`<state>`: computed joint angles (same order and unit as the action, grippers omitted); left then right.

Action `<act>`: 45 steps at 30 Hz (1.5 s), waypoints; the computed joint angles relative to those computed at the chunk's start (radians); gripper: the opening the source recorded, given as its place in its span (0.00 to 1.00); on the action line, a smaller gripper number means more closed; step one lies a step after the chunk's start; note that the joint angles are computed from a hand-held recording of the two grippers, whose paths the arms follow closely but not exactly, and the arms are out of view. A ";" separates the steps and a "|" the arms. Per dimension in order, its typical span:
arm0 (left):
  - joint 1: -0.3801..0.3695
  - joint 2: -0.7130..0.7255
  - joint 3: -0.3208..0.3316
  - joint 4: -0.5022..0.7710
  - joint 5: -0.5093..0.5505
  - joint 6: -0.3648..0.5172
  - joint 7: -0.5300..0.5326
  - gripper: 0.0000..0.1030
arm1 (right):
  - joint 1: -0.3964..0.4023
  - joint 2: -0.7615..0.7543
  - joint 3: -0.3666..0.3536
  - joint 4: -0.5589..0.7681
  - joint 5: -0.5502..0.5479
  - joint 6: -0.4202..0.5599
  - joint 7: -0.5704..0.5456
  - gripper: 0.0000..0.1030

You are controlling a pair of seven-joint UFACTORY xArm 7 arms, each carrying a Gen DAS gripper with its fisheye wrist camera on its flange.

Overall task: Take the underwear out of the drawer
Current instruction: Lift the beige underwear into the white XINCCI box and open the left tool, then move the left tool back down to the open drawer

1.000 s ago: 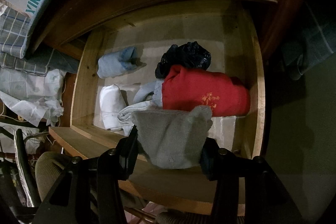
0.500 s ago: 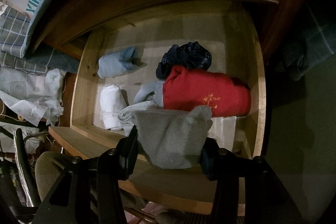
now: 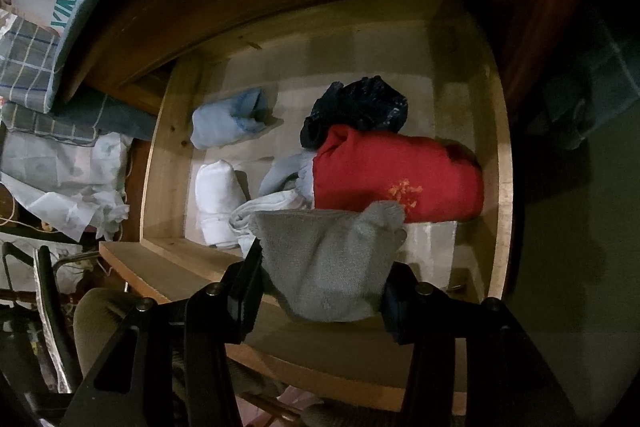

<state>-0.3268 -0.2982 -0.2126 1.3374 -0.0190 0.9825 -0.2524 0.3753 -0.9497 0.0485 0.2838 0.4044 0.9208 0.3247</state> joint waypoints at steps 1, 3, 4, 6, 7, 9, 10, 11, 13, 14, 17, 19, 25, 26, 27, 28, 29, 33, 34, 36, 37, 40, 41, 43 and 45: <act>0.001 -0.001 -0.002 -0.009 0.005 0.006 -0.004 0.12 | 0.000 0.002 0.000 0.001 -0.001 0.001 0.001 0.45; 0.003 -0.002 -0.004 -0.022 0.014 0.011 -0.010 0.12 | 0.001 0.004 0.000 0.005 -0.002 0.003 0.001 0.45; 0.003 -0.005 -0.003 -0.034 0.013 0.012 -0.012 0.12 | 0.001 0.004 0.000 0.006 -0.002 0.004 0.001 0.45; 0.003 -0.006 0.000 -0.044 0.012 0.019 -0.009 0.13 | 0.001 0.004 0.003 0.005 -0.003 0.002 0.003 0.45; 0.004 0.000 -0.003 -0.041 0.016 0.037 -0.013 0.14 | 0.002 0.007 0.002 0.005 -0.003 0.002 0.001 0.45; 0.005 0.008 -0.007 -0.037 0.024 0.063 -0.028 0.15 | 0.001 0.005 0.000 0.005 -0.004 0.003 0.002 0.45; 0.006 0.008 -0.007 -0.039 0.026 0.070 -0.039 0.15 | 0.002 0.006 0.000 0.005 -0.003 0.002 0.000 0.45; 0.006 0.006 -0.005 -0.040 0.023 0.073 -0.041 0.15 | 0.002 0.008 -0.001 0.004 -0.003 0.000 -0.002 0.45; 0.007 0.001 -0.008 -0.040 0.032 0.079 -0.055 0.18 | 0.002 0.006 -0.001 0.005 -0.003 0.002 -0.001 0.45; 0.007 0.002 -0.007 -0.037 0.034 0.081 -0.057 0.20 | 0.002 0.009 -0.001 0.005 -0.002 0.001 -0.002 0.45; 0.009 -0.001 -0.010 -0.027 0.045 0.097 -0.068 0.36 | 0.001 0.006 -0.001 0.005 -0.003 0.004 -0.001 0.45; 0.008 -0.010 -0.006 -0.027 0.040 0.101 -0.064 0.42 | 0.001 0.007 0.000 0.006 -0.003 0.004 -0.001 0.45; 0.007 -0.027 -0.006 -0.007 0.030 0.141 -0.061 0.53 | 0.001 0.011 0.003 0.009 -0.004 0.004 0.001 0.45; 0.007 -0.032 -0.009 -0.006 0.035 0.145 -0.059 0.53 | 0.001 0.012 0.002 0.009 -0.004 0.003 0.000 0.45; 0.007 -0.038 -0.008 -0.006 0.035 0.146 -0.053 0.55 | 0.001 0.014 0.002 0.010 -0.004 0.004 0.001 0.45; 0.006 -0.046 -0.008 -0.007 0.033 0.147 -0.050 0.57 | 0.000 0.014 0.003 0.011 -0.005 0.006 0.002 0.45; 0.005 -0.051 -0.006 -0.008 0.028 0.149 -0.044 0.58 | -0.001 0.012 0.004 0.012 -0.007 0.008 0.003 0.45; 0.004 -0.073 -0.002 -0.009 0.008 0.165 -0.026 0.59 | -0.003 0.016 0.010 0.019 -0.015 0.012 0.008 0.45; 0.005 -0.078 -0.001 -0.008 0.002 0.167 -0.023 0.60 | -0.003 0.017 0.012 0.020 -0.017 0.013 0.010 0.45; 0.006 -0.087 0.003 -0.009 -0.011 0.168 -0.020 0.63 | -0.004 0.021 0.013 0.023 -0.021 0.015 0.010 0.45; 0.008 -0.089 0.007 -0.007 -0.021 0.171 -0.020 0.65 | -0.004 0.022 0.016 0.023 -0.022 0.015 0.013 0.45; 0.016 -0.089 0.008 0.000 -0.031 0.184 -0.031 0.66 | -0.002 0.022 0.023 0.025 -0.027 0.015 0.021 0.45; 0.019 -0.092 0.008 0.000 -0.032 0.186 -0.034 0.66 | -0.002 0.023 0.024 0.026 -0.029 0.015 0.022 0.45; 0.022 -0.096 0.010 0.000 -0.034 0.188 -0.034 0.66 | 0.000 0.025 0.023 0.025 -0.031 0.014 0.022 0.45; 0.022 -0.100 0.018 0.000 -0.051 0.192 -0.029 0.66 | 0.001 0.025 0.022 0.026 -0.032 0.013 0.023 0.45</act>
<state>-0.3047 -0.3981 -0.1947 1.3374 -0.0696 1.1748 -0.2816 0.3761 -0.9243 0.0708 0.3097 0.3729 0.9337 0.3477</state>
